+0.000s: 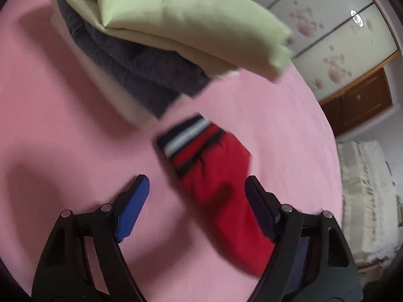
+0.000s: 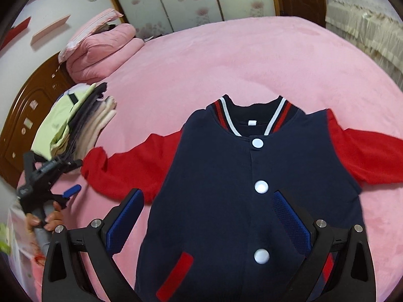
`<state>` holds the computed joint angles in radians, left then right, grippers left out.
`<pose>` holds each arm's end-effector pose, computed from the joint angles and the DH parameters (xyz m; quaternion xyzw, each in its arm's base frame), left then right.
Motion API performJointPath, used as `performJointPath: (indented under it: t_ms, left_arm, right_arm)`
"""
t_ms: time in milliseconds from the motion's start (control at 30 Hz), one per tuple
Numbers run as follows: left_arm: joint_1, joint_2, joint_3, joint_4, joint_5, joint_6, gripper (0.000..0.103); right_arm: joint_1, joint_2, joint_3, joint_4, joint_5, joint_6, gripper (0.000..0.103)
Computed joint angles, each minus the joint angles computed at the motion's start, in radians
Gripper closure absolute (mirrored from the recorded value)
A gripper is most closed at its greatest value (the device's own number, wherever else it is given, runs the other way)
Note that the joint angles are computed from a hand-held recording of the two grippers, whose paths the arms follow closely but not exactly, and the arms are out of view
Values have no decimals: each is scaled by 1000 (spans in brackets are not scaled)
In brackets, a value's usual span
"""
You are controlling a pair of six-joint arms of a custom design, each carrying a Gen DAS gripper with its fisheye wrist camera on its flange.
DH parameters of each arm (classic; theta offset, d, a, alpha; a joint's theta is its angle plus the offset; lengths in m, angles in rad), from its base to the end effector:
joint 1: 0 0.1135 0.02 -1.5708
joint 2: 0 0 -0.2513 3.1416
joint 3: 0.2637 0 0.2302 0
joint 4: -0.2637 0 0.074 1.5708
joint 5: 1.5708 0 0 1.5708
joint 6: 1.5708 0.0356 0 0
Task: Fold large clothes
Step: 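Grasp the red sleeve cuff with the left gripper and lift it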
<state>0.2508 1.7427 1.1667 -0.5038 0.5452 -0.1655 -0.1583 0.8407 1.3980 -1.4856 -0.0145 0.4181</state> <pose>0.3255 0.0643 0.1983 -0.1290 0.9276 -0.2510 0.2450 0.0741 -0.0113 0.3815 0.2675 0.9103 0.0477 0.3122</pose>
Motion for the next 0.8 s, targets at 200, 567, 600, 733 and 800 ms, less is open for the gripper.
performJointPath:
  t_ms: [200, 567, 600, 733, 800]
  left_arm:
    - [-66, 41, -97, 259, -57, -106, 74]
    - [-138, -165, -454, 816, 38, -430, 81]
    - [-171, -188, -473, 851, 22, -446, 81]
    - [-359, -303, -468, 832, -122, -420, 81]
    - [-481, -340, -438, 810, -252, -369, 81]
  right_arm:
    - [-343, -5, -198, 146, -377, -87, 0]
    - [-540, 43, -259, 218, -438, -161, 0]
    - [-580, 56, -250, 210, -462, -193, 0]
    - [-787, 112, -186, 130, -562, -386, 0]
    - [-956, 144, -133, 35, -622, -547, 0]
